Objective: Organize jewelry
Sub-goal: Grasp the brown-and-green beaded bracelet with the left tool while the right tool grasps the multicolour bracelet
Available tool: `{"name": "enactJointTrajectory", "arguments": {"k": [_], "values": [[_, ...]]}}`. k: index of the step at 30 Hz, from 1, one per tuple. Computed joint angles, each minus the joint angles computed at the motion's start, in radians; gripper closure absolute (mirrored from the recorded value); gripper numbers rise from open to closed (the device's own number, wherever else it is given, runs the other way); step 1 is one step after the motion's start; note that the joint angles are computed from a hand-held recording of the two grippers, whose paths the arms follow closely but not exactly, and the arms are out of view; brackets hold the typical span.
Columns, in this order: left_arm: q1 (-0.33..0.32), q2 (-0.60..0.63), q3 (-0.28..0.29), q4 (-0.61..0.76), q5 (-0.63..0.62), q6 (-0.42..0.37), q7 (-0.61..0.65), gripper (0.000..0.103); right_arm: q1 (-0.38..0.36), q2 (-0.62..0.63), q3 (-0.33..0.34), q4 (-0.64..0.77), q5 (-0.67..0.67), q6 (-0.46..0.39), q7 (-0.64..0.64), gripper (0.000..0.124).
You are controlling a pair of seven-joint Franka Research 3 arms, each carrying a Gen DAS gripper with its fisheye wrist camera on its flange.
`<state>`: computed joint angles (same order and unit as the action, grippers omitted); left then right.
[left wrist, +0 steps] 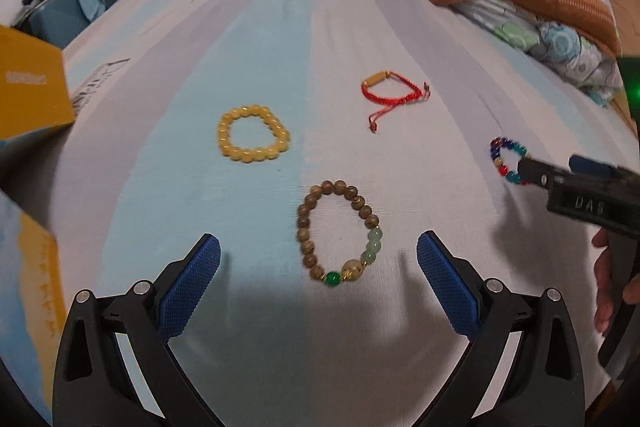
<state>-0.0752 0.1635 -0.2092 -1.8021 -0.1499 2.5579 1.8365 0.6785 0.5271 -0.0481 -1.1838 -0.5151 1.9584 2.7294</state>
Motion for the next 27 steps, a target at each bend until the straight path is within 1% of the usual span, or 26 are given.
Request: {"name": "enactJointTrajectory", "arguments": {"k": [4,6,10,12,13,15,16,18,19,21,22,24,25,27], "values": [[-0.005,0.041,-0.001,0.024,0.016,-0.001,-0.014,0.008,-0.019,0.016,0.001,0.002,0.019,0.021,-0.026,0.028],[-0.003,0.055,-0.003,0.033,0.021,-0.003,-0.024,0.010,-0.029,0.027,0.003,0.004,0.035,0.040,-0.041,0.028],[-0.003,0.058,-0.007,0.026,0.045,0.019,-0.031,0.010,-0.030,0.054,-0.002,0.025,0.052,0.059,-0.068,0.029],[0.001,0.058,-0.010,0.024,0.042,0.020,-0.029,0.019,-0.028,0.056,-0.008,0.021,0.057,0.080,-0.061,0.035],[0.002,0.057,-0.011,0.024,0.042,0.018,-0.028,0.021,-0.030,0.052,-0.009,0.012,0.061,0.095,-0.058,0.037],[0.008,0.059,-0.017,0.030,0.028,0.005,-0.010,0.032,-0.027,0.053,-0.012,0.010,0.063,0.105,-0.055,0.050],[0.009,0.058,-0.017,0.030,0.026,0.003,-0.006,0.036,-0.025,0.053,-0.013,0.011,0.063,0.105,-0.056,0.054],[0.012,0.059,-0.020,0.037,0.010,-0.010,0.003,0.047,-0.025,0.052,-0.014,0.013,0.067,0.105,-0.061,0.068],[0.015,0.059,-0.021,0.040,0.000,-0.018,0.010,0.049,-0.027,0.049,-0.013,0.011,0.071,0.108,-0.065,0.073],[0.022,0.062,-0.025,0.051,-0.023,-0.043,0.032,0.055,-0.028,0.048,-0.010,0.015,0.077,0.101,-0.082,0.087],[0.024,0.062,-0.025,0.054,-0.033,-0.051,0.040,0.057,-0.029,0.047,-0.009,0.014,0.078,0.100,-0.089,0.091],[0.025,0.064,-0.020,0.060,-0.039,-0.063,0.041,0.067,-0.030,0.045,-0.008,0.011,0.083,0.099,-0.100,0.102],[0.025,0.065,-0.019,0.063,-0.040,-0.068,0.042,0.069,-0.030,0.043,-0.007,0.010,0.084,0.101,-0.103,0.105],[0.023,0.064,-0.016,0.064,-0.033,-0.074,0.044,0.081,-0.028,0.039,-0.008,0.003,0.083,0.108,-0.105,0.105]]}}
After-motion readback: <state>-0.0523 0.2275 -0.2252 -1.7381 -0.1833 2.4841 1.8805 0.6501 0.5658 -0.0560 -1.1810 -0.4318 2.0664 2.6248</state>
